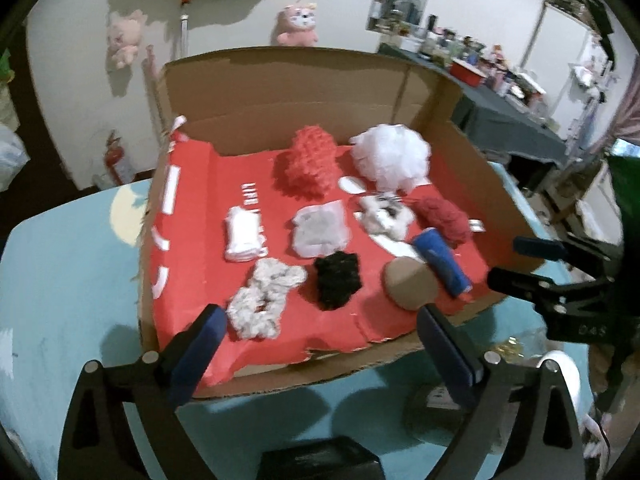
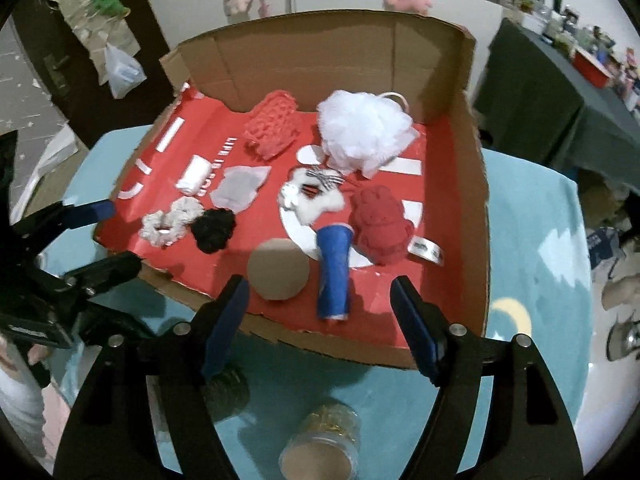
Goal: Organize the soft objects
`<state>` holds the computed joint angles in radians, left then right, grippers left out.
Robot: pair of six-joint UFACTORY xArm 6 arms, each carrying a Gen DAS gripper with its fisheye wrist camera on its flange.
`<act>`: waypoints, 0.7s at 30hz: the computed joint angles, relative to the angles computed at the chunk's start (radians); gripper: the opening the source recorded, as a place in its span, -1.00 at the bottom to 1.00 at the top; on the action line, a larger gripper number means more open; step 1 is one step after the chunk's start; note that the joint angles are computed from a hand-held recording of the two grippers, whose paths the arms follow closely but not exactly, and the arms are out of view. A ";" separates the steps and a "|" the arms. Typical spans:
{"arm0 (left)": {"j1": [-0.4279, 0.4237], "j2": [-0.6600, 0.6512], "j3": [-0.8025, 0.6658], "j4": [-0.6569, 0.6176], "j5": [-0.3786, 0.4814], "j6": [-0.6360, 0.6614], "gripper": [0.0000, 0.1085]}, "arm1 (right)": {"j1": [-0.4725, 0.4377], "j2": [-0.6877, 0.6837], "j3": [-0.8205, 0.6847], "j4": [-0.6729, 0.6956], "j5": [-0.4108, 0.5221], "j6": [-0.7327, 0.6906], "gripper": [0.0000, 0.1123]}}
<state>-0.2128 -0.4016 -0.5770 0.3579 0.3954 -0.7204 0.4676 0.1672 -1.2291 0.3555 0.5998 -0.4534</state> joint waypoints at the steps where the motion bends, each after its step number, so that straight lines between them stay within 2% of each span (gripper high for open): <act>1: 0.000 0.006 -0.002 0.031 0.002 -0.030 0.80 | 0.000 -0.001 0.009 -0.002 -0.010 0.005 0.29; 11: -0.001 0.061 -0.017 0.149 0.005 -0.155 0.80 | 0.006 0.006 0.065 -0.015 -0.119 0.068 0.29; 21: -0.013 0.087 -0.039 0.220 0.064 -0.223 0.80 | 0.013 0.022 0.074 -0.059 -0.148 0.118 0.29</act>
<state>-0.2261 -0.3142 -0.6163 0.5777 0.4595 -0.9437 0.4811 0.1896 -1.1551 0.2968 0.4519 -0.3351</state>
